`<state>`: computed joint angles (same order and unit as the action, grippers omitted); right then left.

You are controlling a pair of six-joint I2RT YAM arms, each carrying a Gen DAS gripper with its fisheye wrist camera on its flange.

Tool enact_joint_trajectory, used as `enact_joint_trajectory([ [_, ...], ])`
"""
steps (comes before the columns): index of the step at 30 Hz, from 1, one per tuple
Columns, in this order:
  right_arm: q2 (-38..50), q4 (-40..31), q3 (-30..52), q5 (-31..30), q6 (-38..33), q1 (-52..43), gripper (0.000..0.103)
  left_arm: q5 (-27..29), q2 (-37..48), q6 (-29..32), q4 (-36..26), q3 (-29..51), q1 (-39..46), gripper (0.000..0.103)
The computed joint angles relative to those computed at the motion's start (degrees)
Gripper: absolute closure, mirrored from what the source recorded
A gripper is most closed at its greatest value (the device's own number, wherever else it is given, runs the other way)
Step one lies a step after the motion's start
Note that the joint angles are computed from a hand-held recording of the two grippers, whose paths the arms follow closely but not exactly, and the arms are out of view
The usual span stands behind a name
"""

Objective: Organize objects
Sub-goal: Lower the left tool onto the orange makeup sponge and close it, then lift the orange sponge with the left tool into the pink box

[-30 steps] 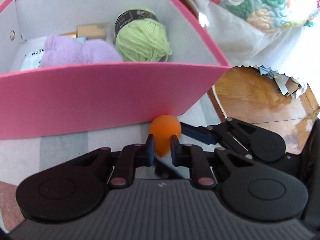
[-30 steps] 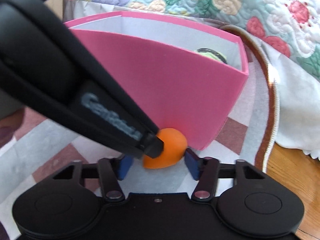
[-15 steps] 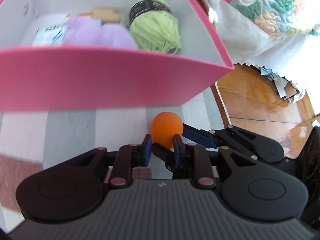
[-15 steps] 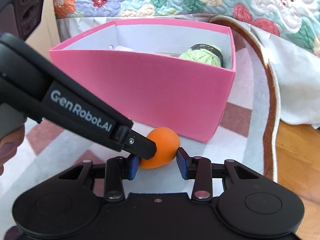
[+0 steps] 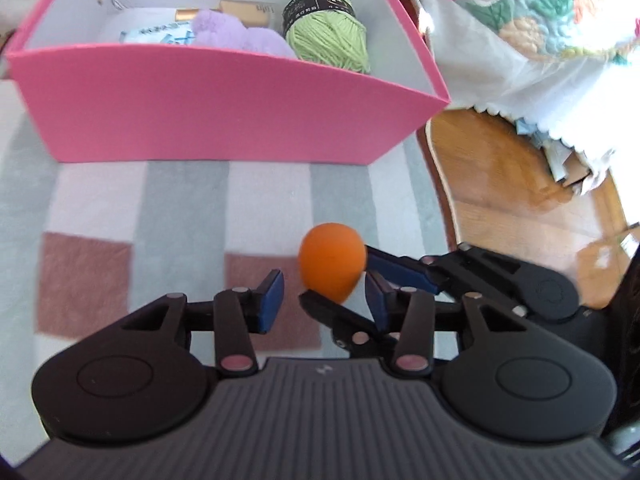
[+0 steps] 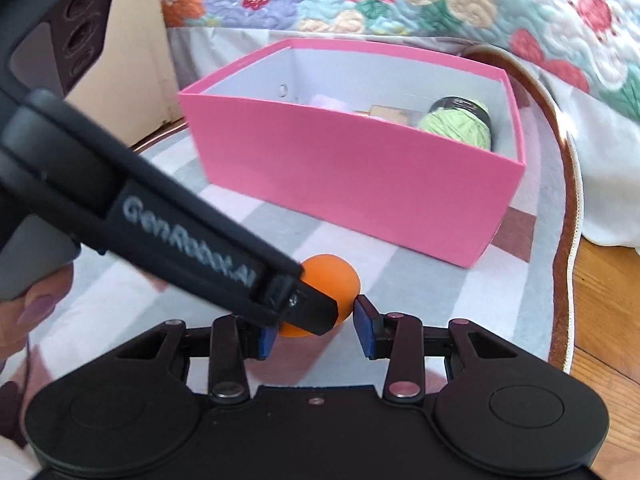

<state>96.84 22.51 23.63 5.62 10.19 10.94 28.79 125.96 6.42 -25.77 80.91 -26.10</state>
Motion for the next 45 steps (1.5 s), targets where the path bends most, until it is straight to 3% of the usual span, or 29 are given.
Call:
enact_joint_trajectory([
  [3, -4.84, -10.07, 2.68, 2.59, 2.91, 4.39, 0.059, -0.47, -4.65, 2.67, -1.91, -2.96, 0.96, 0.063],
  [12, -16.63, -22.58, 5.83, 4.54, 6.22, 13.03, 0.058, -1.78, -18.14, 7.99, -6.45, -10.32, 4.82, 0.067],
  [23, -25.97, -36.03, 12.41, 9.81, 9.0, 20.92, 0.057, -3.55, -29.04, 10.4, -14.75, -9.52, 7.32, 0.067],
  [35, -25.28, -37.11, 20.49, 8.59, 2.47, 17.52, 0.056, -0.92, -29.55, 10.53, -16.08, -2.26, 10.08, 0.067],
  [45, -12.97, -30.48, 28.75, 1.75, -4.37, 9.41, 0.056, -3.9, -17.67, 5.67, -13.42, 10.41, 8.98, 0.067],
])
